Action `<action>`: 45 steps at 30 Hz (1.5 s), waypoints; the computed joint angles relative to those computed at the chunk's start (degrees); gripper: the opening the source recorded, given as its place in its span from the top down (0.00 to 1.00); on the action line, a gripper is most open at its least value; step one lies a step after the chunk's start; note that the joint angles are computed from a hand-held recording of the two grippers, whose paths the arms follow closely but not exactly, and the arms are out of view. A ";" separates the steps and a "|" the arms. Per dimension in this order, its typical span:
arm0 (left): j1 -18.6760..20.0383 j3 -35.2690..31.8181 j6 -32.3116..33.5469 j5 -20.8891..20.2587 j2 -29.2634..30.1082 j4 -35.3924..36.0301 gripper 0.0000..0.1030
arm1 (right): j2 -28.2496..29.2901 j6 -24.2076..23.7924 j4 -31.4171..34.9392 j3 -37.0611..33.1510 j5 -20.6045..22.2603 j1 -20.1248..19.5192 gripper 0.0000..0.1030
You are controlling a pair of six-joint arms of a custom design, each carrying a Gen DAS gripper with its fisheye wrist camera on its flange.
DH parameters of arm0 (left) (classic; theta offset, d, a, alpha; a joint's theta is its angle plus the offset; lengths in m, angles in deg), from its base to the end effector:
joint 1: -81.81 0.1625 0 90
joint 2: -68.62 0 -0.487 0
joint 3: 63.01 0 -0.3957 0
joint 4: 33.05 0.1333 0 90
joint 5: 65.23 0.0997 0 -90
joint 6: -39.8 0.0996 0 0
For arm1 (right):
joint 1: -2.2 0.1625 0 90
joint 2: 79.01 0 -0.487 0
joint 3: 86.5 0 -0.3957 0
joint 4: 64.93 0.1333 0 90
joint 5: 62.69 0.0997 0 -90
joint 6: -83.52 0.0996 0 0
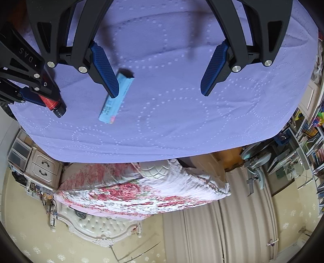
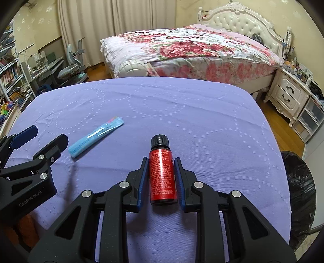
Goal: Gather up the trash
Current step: 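Return to the bed and grasp the red bottle with the right tool, then grasp the blue tube with the left tool while the right tool holds the red bottle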
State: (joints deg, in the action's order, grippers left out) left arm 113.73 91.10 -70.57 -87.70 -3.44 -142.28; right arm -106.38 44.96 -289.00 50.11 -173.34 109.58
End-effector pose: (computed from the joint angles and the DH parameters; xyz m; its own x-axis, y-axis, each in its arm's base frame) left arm -0.0645 -0.3057 0.1278 -0.5360 -0.4906 -0.6870 0.3297 0.6275 -0.7054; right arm 0.2226 -0.3827 -0.0299 -0.5639 -0.6479 0.5120 -0.7962 0.5911 -0.1289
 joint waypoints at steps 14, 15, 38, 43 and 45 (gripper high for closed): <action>8.74 1.08 35.95 1.05 7.45 -41.29 0.32 | -2.19 -0.18 -0.43 -0.43 -0.44 -3.10 0.76; 9.13 1.21 38.13 0.50 8.07 -44.08 0.35 | -2.26 -0.20 -0.26 -0.47 -0.33 -3.19 0.76; 6.64 5.33 44.09 -3.04 11.58 -59.09 0.80 | -2.25 -0.23 0.34 -0.34 0.22 -3.83 0.77; 3.44 5.90 36.38 -3.18 10.64 -51.87 0.80 | -2.34 -0.32 -0.64 0.69 0.77 -4.16 0.77; 2.12 6.30 33.54 -3.56 10.16 -49.83 0.80 | -2.48 -0.35 -1.41 1.49 1.23 -4.38 0.77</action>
State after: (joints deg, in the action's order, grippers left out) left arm 115.85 97.41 -37.02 -91.25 6.73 -192.12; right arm -108.85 44.62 -290.41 51.60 -172.11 105.20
